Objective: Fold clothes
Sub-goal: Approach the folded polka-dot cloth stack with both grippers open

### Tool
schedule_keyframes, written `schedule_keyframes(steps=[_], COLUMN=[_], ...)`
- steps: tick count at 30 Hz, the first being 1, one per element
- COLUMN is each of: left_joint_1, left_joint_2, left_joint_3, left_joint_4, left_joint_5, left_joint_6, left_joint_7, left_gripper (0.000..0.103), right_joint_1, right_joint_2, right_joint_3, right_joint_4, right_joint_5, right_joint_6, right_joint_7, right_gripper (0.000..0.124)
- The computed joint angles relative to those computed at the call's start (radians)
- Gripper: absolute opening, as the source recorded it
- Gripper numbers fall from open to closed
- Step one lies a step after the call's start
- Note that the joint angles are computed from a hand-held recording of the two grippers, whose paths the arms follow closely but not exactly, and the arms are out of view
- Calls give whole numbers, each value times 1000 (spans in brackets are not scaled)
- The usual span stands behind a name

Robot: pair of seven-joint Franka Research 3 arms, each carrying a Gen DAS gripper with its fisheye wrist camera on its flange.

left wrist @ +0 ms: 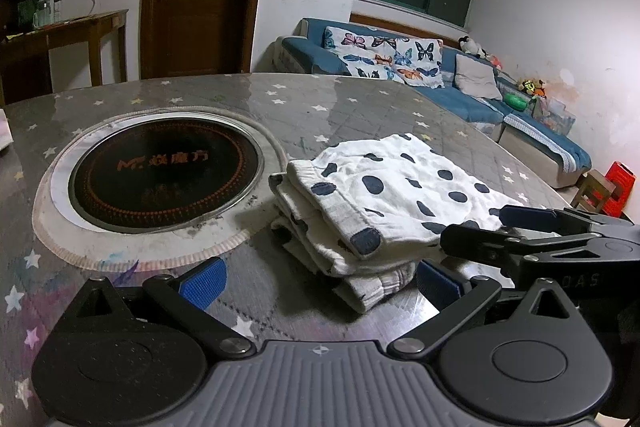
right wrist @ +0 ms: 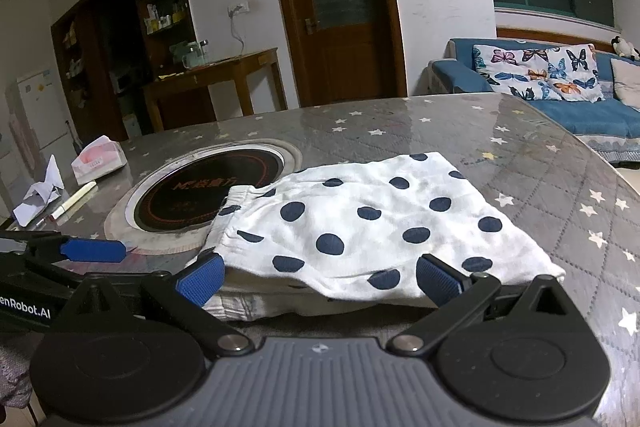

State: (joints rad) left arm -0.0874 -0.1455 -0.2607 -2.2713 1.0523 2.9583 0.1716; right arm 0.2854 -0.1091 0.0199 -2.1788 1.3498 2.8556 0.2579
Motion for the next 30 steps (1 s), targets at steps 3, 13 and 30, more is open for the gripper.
schedule_keyframes(steps=[3, 13, 30], left_joint_1=[-3, -19, -30], left_joint_2=[-1, -7, -16], left_joint_3=[0, -7, -8], left_joint_4=[-2, -7, -18], left_joint_5=[-7, -49, -134], left_joint_6=[-3, -38, -88], left_joint_7=[2, 28, 108], left_gripper=[103, 103, 103], right_joint_1=[1, 3, 6], right_joint_2=[1, -18, -48], right_joint_3=[0, -5, -5], right_joint_4=[1, -14, -45], right_joint_5=[15, 0, 142], right_joint_6=[0, 5, 30], right_joint_7=[-14, -3, -256], right_gripper=[103, 103, 103])
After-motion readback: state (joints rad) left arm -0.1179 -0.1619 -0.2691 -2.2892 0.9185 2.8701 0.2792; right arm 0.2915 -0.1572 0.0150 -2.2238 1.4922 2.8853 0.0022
